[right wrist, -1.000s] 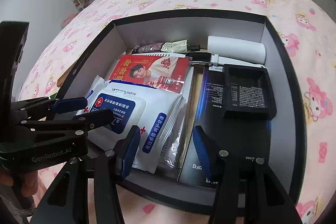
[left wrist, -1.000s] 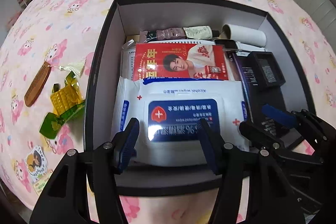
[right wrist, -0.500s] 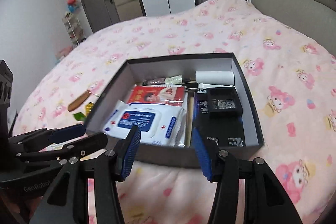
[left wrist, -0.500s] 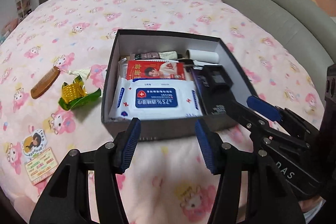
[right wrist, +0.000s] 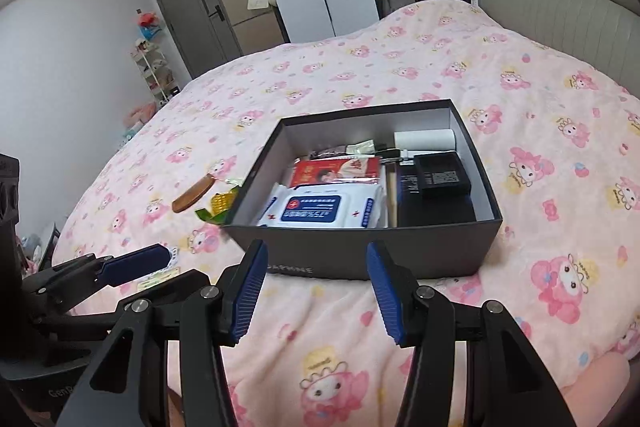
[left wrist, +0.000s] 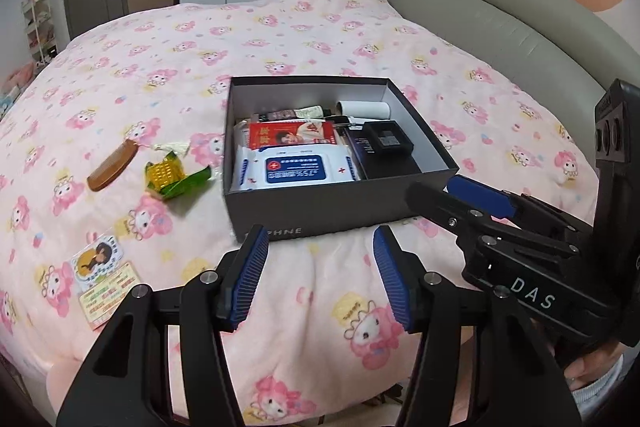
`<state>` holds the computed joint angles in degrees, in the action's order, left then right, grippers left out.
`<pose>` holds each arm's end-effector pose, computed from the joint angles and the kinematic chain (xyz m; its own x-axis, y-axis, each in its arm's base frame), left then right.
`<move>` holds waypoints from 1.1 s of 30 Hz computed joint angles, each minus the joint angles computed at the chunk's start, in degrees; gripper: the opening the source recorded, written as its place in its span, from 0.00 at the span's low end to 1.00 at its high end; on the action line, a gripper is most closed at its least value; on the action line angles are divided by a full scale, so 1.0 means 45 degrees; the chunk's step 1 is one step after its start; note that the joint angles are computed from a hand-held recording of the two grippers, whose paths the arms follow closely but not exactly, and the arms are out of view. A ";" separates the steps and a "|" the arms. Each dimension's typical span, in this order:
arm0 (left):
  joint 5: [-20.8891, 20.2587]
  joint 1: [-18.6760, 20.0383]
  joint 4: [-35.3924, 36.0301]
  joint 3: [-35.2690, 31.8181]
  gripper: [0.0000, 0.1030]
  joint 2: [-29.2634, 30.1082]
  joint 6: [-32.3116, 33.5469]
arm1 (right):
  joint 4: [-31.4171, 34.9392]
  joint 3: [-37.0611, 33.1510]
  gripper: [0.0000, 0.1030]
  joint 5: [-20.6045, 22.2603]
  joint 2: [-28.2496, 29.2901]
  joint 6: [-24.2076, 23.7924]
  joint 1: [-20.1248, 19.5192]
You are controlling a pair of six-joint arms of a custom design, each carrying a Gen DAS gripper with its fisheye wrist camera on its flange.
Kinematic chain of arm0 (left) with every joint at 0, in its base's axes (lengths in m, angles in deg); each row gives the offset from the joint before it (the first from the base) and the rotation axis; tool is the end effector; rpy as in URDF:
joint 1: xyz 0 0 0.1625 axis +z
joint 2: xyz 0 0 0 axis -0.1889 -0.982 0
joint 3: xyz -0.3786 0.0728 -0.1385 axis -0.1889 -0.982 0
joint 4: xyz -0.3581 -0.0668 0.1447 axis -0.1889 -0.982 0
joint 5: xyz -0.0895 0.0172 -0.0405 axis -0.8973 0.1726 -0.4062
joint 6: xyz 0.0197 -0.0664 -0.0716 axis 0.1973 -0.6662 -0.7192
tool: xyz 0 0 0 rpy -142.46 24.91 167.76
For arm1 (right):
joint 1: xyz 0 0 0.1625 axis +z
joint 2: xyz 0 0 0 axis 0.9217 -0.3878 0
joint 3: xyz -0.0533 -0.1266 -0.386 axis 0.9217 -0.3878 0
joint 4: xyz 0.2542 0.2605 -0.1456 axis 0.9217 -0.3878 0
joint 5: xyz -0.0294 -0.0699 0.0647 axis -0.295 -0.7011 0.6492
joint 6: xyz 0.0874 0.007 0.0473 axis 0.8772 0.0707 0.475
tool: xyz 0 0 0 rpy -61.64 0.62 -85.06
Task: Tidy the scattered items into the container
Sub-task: 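Withdraw both tools from the box back toward the remaining items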
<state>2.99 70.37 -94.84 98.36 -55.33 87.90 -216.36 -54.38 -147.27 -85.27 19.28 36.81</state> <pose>-0.2365 -0.7927 0.2554 -0.8095 0.1111 -0.5765 0.4414 0.7627 -0.4728 0.3123 -0.8339 0.1426 -0.8177 -0.3396 0.4647 -0.5487 0.7037 -0.4513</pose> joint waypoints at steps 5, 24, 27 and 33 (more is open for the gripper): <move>0.0059 -0.0024 -0.0562 0.1192 0.54 -0.0781 -0.0176 | -0.0361 0.0755 0.46 -0.0118 -0.0205 -0.0107 0.0253; 0.0377 0.0657 -0.2059 0.5273 0.53 -0.3510 -0.2160 | 0.0292 0.1379 0.46 -0.0219 0.0479 -0.0480 0.0999; 0.0268 0.0875 -0.2148 0.5625 0.52 -0.3674 -0.2490 | 0.0536 0.1250 0.46 -0.0447 0.0726 -0.0499 0.1043; 0.0126 0.1262 -0.2399 0.5868 0.52 -0.3834 -0.2854 | 0.1183 0.0482 0.46 -0.0812 0.1423 -0.0487 0.1119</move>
